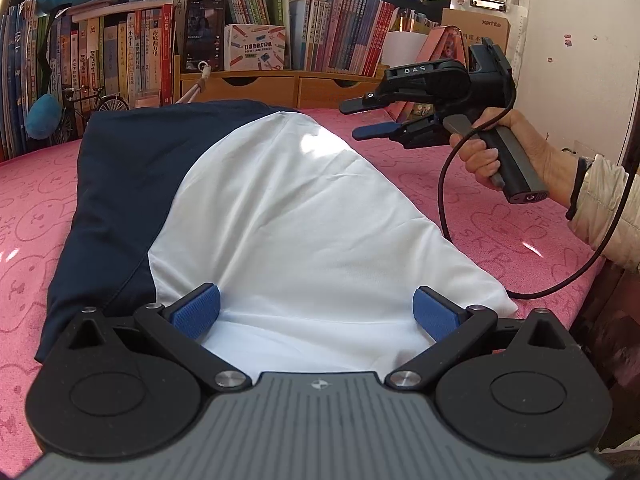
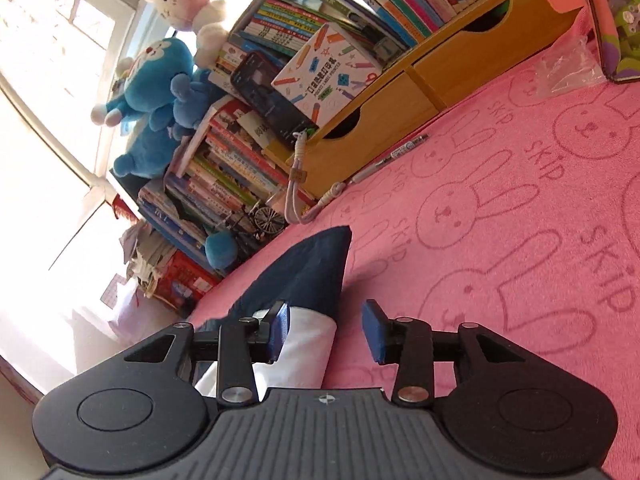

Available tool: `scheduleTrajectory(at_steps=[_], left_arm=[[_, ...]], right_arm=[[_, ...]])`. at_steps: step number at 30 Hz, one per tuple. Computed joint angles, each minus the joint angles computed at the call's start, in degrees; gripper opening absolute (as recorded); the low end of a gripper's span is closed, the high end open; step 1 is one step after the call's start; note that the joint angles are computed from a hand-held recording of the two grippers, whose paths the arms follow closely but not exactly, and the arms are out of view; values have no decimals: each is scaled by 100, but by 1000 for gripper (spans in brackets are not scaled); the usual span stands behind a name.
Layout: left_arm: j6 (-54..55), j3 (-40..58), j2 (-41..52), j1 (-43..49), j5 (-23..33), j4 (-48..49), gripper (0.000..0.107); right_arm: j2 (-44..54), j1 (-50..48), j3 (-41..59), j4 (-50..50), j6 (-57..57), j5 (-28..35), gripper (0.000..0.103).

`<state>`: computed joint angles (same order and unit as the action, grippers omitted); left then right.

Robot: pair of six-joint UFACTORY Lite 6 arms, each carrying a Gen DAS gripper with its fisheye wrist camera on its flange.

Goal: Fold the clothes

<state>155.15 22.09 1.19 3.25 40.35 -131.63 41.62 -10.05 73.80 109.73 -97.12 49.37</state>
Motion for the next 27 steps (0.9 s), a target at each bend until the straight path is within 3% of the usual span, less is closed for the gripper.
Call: scheduleTrajectory(at_steps=[7,13,20,27], left_arm=[[-138,-406,-365,359,277,544,103],[-702,-882,-1011,1139,490,1788,103],[-1706,-666,-972,1969,950,3090,103],[-2016,-575,-1012,2352,1106,3549,103]], right_arm=[[-2332,558,-3047,1071,-2328,-326,57],[-3702,1501,-4762,2418,-3896,-640,61],[-4711,2422,-5905,3645,-4730,-947,62],[-5696,2748,-6498,3896,-4777,-1514,63]])
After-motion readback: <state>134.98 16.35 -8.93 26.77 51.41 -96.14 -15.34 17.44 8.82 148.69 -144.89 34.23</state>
